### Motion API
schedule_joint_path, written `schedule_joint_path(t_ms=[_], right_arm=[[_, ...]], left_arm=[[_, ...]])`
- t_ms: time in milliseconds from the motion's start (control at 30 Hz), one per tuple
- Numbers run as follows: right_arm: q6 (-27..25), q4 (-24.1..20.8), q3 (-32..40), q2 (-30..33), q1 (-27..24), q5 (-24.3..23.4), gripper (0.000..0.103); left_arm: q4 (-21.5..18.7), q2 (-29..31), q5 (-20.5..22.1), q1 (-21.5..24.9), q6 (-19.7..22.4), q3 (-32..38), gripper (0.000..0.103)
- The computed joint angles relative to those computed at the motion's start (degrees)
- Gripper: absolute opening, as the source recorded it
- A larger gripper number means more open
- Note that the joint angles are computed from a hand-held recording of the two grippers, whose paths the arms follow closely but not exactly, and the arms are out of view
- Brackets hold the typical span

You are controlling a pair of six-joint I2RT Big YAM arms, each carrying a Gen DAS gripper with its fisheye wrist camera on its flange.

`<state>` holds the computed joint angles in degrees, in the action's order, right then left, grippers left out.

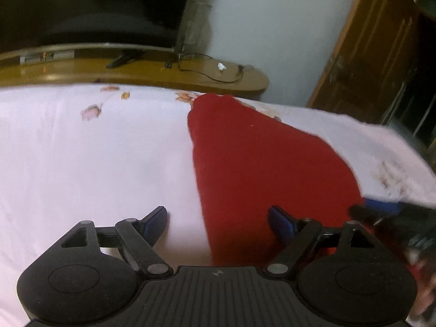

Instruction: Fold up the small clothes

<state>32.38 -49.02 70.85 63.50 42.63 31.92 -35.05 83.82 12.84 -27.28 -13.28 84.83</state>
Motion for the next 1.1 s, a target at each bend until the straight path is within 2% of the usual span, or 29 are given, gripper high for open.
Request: schedule_joint_path(t_ms=[33,67,133,200,267,367,467,567,667,733,800,867,1000,1100], right_arm=[[0.98,-1.47,0.27,0.88,0.21,1.28,0.043],[1.0,-0.05,-0.41,0.51,0.25,1.75,0.043],[1.98,-2.67,1.59,1.43,0.64,2.58,0.042],[2.1,-4.28,2.77,1.34,2.04,4.35,0.041],[1.88,-3.95,2.45,-0.04,3.68,5.41,0.041],[2.96,-4.51,1.78,-1.25,5.71,4.96,0.043],[4.27,-9.33,1.79,0.33,6.73,4.52,0.042],[6.59,-13.35,3.41,1.92,8.05,7.37,0.042],[8.95,-12.89,4.01,0.91,9.85,9.83,0.043],[10.14,-13.29,3.71,0.56,9.91,9.12,0.044],[12.51,-16.22,3.69,1.22,8.78,6.37,0.044],[15.29,-14.45,2.14,-0.3,8.25,4.71,0.045],[19.93,-8.4,-2.03,-5.13,7.41,3.69,0.057],[22.23,-3.36,-5.01,-8.13,5.24,1.78,0.062]], left_arm=[[-0.59,-0.07,0.5,0.38,-1.14,0.11,0.084],[-1.1,-0.35,-0.12,0.34,-0.99,0.2,0.083],[-1.32,-2.07,-2.27,-0.14,0.86,-0.64,0.083],[-1.07,-3.98,-1.92,0.01,1.86,-2.16,0.083],[-0.74,-6.51,-1.26,0.48,1.91,-4.54,0.083],[-1.6,-8.79,-0.04,0.69,3.02,-7.58,0.083],[-1.95,-9.91,-0.17,0.46,2.29,-9.75,0.083],[-2.27,-11.21,-1.76,-0.06,2.19,-10.53,0.083],[-2.72,-12.62,-2.81,-0.84,4.38,-11.41,0.083],[-3.1,-12.77,-2.94,-0.97,4.41,-11.66,0.083],[-3.3,-13.2,-2.75,-1.0,3.78,-11.75,0.083],[-3.35,-13.62,-3.29,-1.27,4.26,-11.93,0.083],[-3.32,-13.88,-2.89,-1.26,4.47,-11.78,0.083],[-2.34,-12.91,2.42,0.49,1.88,-10.92,0.083]])
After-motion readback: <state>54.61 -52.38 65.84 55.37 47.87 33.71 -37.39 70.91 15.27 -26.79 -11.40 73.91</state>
